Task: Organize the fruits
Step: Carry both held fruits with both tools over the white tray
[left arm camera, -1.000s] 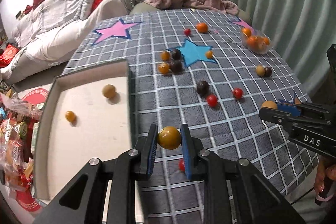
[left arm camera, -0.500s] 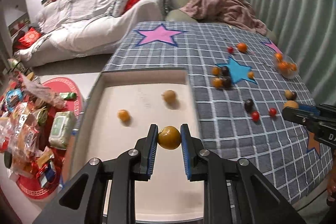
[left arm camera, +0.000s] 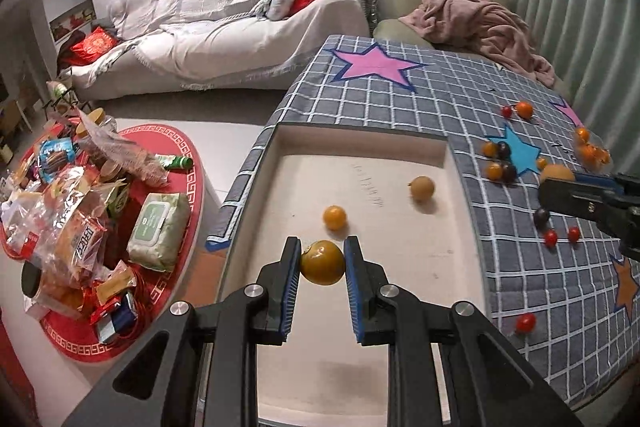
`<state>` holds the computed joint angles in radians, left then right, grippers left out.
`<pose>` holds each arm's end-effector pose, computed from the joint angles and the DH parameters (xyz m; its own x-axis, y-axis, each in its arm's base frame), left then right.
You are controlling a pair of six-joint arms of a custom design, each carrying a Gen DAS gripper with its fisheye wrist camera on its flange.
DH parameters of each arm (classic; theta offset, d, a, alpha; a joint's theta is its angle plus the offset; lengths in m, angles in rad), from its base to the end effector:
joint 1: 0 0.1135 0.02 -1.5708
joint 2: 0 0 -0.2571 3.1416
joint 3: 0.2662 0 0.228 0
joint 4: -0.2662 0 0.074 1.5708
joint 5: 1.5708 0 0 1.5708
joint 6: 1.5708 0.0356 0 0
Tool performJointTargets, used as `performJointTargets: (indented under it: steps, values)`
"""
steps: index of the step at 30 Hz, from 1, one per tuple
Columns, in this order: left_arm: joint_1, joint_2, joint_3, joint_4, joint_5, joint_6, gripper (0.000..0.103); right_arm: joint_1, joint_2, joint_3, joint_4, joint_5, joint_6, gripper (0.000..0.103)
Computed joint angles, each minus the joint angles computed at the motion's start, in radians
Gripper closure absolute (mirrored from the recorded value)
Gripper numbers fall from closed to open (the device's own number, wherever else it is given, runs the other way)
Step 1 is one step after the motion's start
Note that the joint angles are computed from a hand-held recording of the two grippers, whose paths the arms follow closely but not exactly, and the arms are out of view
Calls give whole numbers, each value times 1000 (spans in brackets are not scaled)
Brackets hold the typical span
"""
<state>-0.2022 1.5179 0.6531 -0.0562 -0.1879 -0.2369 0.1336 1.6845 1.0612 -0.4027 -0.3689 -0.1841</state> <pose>0.2567 -0.0458 0.1550 -0.7785 -0.0757 -0.6230 -0.0989 0.9951 0.0026 0.3138 0.0551 0.1976 -0.7766 -0.2767 -0.5659 -0.4594 0.8635 0.2083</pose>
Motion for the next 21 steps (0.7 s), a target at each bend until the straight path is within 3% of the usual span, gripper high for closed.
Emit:
performJointTargets:
  steps: [8,14,21]
  values:
    - [37,168,51,37,10,-2,80,119,152,116,19,51,44,76]
    - [34,298,112,52,-8,-22,80,150,319,232,-17,30,68,76]
    - [31,368,137,65,-16,-33,80,170,441,290,-27,66,58,76]
